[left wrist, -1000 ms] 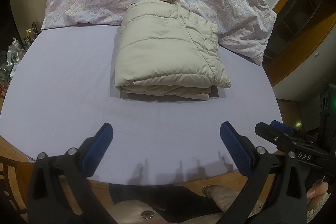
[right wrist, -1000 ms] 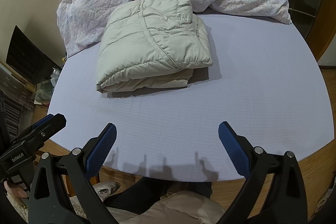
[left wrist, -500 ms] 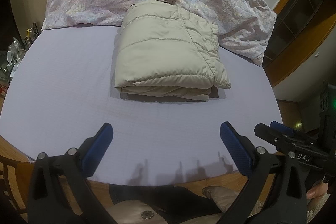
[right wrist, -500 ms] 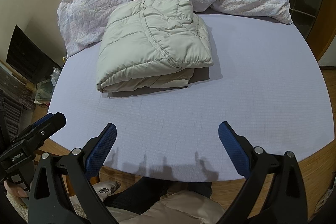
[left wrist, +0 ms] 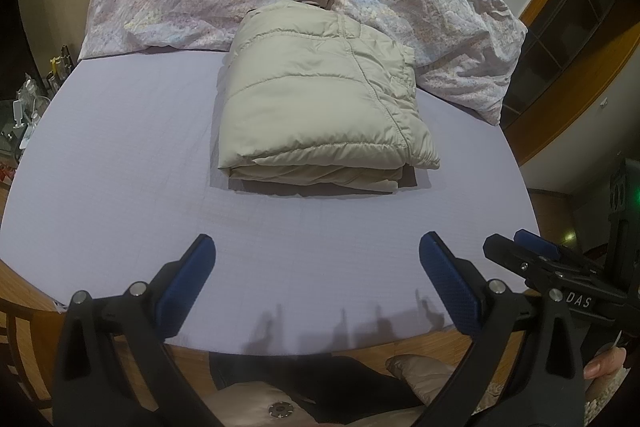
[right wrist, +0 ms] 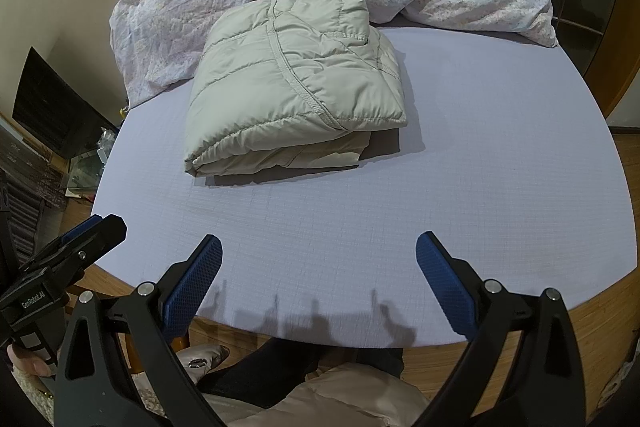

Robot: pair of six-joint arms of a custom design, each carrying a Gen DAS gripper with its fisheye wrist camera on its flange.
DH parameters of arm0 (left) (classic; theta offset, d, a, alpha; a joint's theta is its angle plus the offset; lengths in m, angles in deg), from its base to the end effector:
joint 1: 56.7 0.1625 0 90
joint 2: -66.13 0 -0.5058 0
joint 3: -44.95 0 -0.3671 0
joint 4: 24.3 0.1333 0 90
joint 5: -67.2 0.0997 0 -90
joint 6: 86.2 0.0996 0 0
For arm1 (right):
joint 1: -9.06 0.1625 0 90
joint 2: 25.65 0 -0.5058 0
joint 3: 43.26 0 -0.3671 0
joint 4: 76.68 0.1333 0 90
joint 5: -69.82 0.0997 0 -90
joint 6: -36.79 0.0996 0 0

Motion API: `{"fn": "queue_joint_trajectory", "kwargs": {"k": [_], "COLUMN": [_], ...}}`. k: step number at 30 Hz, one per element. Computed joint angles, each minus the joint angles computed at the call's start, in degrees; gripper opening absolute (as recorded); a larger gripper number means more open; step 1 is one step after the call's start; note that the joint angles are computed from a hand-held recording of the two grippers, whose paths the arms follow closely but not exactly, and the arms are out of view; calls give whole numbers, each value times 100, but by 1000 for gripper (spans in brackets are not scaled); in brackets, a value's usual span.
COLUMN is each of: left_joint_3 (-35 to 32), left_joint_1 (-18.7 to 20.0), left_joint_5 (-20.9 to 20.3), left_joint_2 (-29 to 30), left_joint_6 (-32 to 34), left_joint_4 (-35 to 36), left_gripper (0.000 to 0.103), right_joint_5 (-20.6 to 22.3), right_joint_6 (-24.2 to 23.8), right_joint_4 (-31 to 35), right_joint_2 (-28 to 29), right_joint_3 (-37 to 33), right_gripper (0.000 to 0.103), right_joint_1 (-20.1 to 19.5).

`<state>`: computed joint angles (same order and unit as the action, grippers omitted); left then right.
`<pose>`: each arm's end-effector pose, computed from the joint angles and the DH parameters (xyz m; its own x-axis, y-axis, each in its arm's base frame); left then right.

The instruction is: Fold large clothes

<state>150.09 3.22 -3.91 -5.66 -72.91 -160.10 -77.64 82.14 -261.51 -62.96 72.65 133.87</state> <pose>-0.1486 -0.5869 0.3706 -0.7183 0.5970 -0.3572 0.6726 0.7272 -0.1371 0.3748 -0.4526 0.0856 -0.7948 0.4810 0.3700 0.0247 0.6348 -0.7723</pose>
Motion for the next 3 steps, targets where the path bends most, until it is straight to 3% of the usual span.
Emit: {"fn": "queue_joint_trajectory", "kwargs": {"k": [3], "left_joint_3": [0], "left_joint_1": [-4], "left_joint_5": [6], "left_joint_2": [-1], "left_joint_6": [-16], "left_joint_4": [7], "left_gripper": [101], "right_joint_5": [-1], "right_joint_6": [-5], "right_joint_4": [-5], "right_joint_2": [0], "right_joint_3": [1], "right_gripper": [99], "right_joint_1": [-1]}}
